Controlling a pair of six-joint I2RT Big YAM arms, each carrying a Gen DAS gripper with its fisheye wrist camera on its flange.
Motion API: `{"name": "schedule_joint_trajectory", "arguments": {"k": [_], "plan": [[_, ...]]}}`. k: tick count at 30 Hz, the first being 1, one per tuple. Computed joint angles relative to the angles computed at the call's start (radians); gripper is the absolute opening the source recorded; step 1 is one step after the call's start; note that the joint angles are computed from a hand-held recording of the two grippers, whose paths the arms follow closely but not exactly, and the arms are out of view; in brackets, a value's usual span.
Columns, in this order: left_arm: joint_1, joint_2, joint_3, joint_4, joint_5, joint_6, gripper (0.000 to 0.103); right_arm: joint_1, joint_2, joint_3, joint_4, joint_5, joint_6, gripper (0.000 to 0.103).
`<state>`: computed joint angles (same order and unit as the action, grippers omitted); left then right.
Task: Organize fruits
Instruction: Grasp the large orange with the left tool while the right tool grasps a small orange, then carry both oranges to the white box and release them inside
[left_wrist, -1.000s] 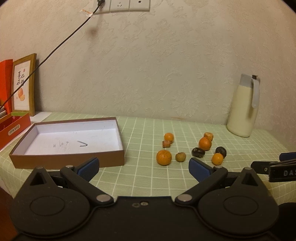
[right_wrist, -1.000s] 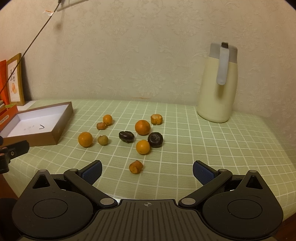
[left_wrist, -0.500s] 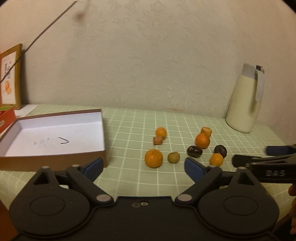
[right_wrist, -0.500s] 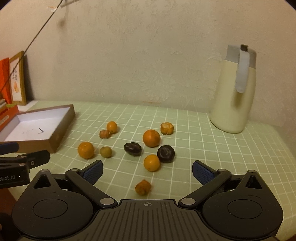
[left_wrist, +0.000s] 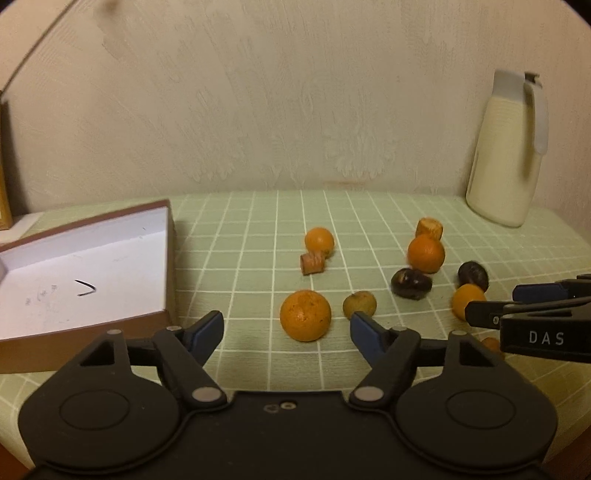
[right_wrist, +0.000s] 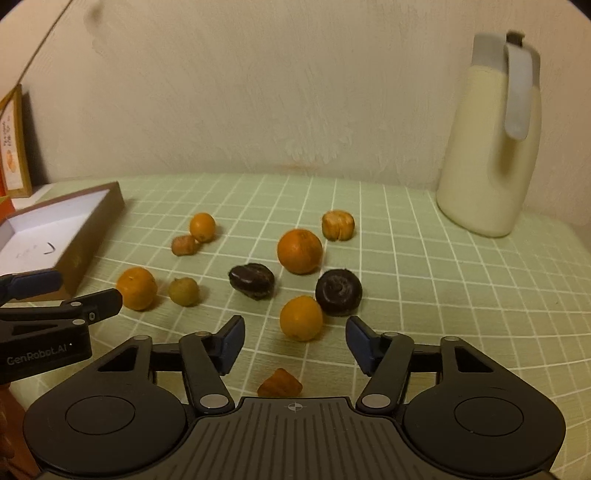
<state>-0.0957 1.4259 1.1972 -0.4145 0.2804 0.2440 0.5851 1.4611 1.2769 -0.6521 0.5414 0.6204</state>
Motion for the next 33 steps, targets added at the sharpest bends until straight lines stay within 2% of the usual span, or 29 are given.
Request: {"name": "schedule_joint_trajectory", "arguments": {"k": [8,12,14,15,17,19,33], "plan": [[-0.019,0.067,0.048,-0.014,-0.009,-0.008,0.063,-0.038,0.050,0.033,-0.013,-0.036,0.012,0.051],[-0.025,0.090,0.068,-0.030,-0.012,-0.014,0.052,-0.045,0.072,0.051,-0.035,-0.050,0.024,0.045],[-0.028,0.097,0.073,-0.034,-0.015,-0.013,0.050,-0.048,0.078,0.054,-0.039,-0.050,0.030,0.042],[-0.029,0.099,0.074,-0.035,-0.015,-0.011,0.045,-0.050,0.079,0.055,-0.039,-0.050,0.033,0.041],[-0.030,0.104,0.078,-0.042,-0.015,-0.011,0.035,-0.052,0.082,0.057,-0.038,-0.050,0.037,0.032],[-0.026,0.110,0.085,-0.056,0.004,-0.010,0.029,-0.055,0.083,0.058,-0.036,-0.051,0.035,0.032],[-0.004,0.040,0.044,-0.025,0.034,0.018,0.028,-0.030,0.053,0.048,-0.020,-0.021,0.025,0.031]]}}
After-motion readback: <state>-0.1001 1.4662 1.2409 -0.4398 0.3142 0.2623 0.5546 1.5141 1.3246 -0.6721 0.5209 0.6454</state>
